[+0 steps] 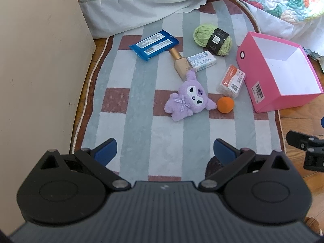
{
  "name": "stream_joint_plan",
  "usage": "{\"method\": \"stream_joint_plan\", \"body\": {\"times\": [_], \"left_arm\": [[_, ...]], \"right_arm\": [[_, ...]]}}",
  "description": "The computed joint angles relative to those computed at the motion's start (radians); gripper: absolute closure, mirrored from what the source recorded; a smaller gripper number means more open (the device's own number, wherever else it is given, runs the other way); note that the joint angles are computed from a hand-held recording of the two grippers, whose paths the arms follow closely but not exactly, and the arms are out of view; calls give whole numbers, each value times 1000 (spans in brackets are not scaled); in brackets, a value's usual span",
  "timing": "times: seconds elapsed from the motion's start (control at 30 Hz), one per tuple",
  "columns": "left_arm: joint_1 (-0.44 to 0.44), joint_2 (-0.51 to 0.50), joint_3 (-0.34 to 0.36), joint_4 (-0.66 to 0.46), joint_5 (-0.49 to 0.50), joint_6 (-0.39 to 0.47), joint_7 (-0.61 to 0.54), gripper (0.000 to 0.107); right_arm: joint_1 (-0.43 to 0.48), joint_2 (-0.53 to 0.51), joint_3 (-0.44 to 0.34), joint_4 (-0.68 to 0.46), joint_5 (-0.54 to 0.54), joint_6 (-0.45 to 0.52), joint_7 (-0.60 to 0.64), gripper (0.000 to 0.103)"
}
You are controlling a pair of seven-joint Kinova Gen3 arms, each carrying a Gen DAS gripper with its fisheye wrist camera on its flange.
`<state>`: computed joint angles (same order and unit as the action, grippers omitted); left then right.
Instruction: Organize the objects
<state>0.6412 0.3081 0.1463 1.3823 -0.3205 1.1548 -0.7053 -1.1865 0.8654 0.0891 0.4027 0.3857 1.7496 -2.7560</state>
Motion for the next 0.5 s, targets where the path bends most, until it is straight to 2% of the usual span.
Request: {"method": "stream_joint_plan", "body": {"times": [0.5], "left_arm": [[7,11,-1,-13,5,11,-1,4]], "right_arm": [[0,-14,-5,30,2,-16,-8,0]]}}
